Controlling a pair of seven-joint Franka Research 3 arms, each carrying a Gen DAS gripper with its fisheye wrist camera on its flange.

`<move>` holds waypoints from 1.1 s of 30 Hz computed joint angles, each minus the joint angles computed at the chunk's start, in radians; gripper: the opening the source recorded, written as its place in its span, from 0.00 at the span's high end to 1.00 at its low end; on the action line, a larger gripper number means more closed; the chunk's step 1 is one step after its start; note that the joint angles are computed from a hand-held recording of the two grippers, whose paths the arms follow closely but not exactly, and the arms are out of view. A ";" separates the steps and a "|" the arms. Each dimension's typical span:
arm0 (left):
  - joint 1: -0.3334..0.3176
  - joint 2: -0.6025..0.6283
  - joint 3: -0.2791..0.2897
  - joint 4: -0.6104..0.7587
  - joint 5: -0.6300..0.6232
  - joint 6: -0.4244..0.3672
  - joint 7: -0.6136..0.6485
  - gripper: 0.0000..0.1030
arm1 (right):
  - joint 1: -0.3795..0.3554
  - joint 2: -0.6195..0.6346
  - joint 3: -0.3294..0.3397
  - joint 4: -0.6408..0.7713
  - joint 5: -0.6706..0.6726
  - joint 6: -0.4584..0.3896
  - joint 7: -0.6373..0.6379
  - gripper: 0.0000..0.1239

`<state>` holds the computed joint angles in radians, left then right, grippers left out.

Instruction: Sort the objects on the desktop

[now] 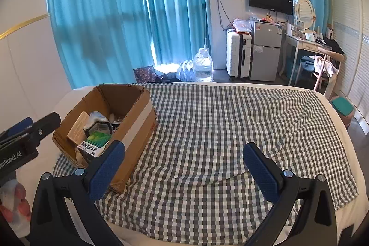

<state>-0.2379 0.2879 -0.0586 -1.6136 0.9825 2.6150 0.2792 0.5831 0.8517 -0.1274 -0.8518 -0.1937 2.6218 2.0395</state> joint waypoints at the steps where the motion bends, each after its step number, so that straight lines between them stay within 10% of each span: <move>1: -0.003 0.000 0.001 -0.003 0.007 -0.001 -0.003 0.00 | -0.004 0.010 0.007 0.017 0.006 -0.011 -0.008 0.17; 33: -0.014 0.021 -0.009 0.003 -0.085 -0.075 0.102 0.00 | 0.001 0.082 0.024 0.123 0.034 -0.118 -0.055 0.17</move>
<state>-0.2516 0.3085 -0.0672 -1.6104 0.8977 2.5402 0.3810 0.5845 0.9333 -0.1033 -0.7287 -0.1592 2.5043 1.9842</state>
